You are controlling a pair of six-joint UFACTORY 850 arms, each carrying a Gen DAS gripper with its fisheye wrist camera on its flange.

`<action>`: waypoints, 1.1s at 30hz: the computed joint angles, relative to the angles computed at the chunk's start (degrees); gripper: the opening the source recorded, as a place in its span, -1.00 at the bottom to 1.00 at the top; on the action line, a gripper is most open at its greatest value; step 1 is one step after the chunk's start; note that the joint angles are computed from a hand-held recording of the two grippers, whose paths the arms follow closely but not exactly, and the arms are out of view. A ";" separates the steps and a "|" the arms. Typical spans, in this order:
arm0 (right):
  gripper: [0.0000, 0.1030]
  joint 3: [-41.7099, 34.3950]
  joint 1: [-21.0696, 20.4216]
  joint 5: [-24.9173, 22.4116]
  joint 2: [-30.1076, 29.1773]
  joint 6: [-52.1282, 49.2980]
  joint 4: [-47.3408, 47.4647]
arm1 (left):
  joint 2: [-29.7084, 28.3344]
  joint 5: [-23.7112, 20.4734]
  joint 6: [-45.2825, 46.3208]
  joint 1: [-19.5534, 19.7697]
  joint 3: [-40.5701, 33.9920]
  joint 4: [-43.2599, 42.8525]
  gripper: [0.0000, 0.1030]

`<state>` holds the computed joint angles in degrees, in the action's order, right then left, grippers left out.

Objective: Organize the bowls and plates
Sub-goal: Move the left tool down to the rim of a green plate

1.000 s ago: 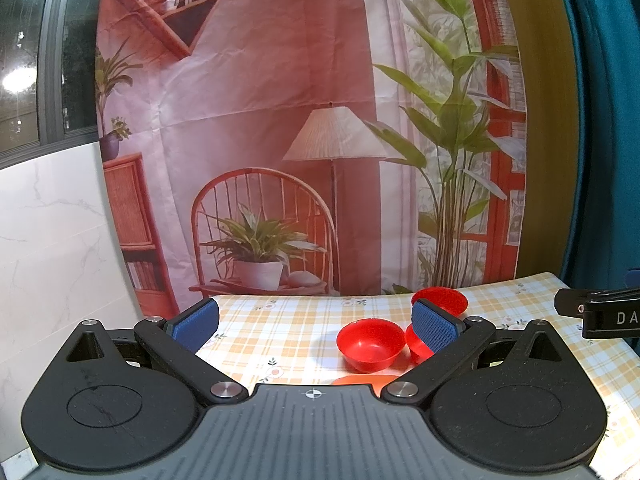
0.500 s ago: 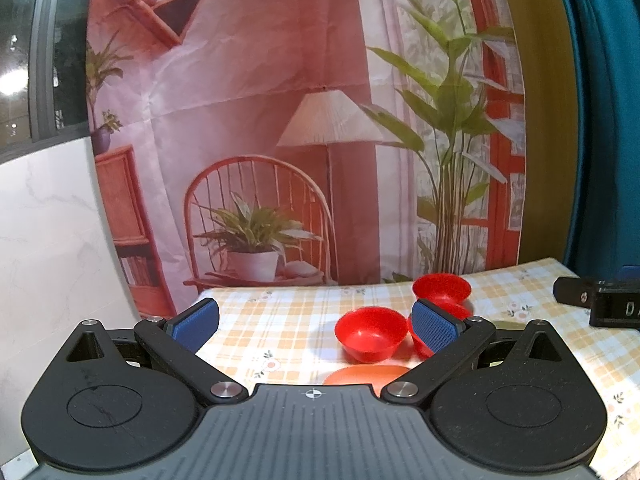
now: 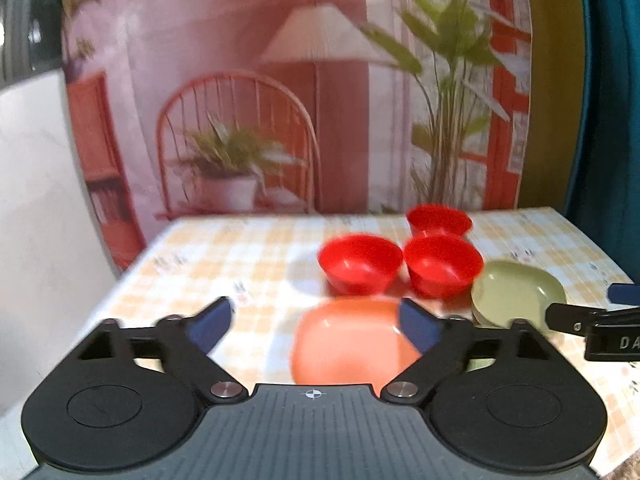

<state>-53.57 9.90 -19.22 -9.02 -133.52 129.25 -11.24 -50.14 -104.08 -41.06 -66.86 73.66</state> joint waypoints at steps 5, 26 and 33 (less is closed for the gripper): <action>0.68 -1.12 -0.48 0.45 -2.28 6.96 -9.91 | -0.80 7.24 0.52 1.98 1.26 -2.13 0.15; 0.06 -4.05 -1.71 3.98 -8.58 17.58 -16.61 | -6.19 27.52 16.51 5.48 -0.71 -19.02 -0.45; -0.01 -4.68 -2.38 2.74 -9.71 21.99 -20.18 | -7.74 27.63 22.80 5.75 -2.11 -25.86 -0.45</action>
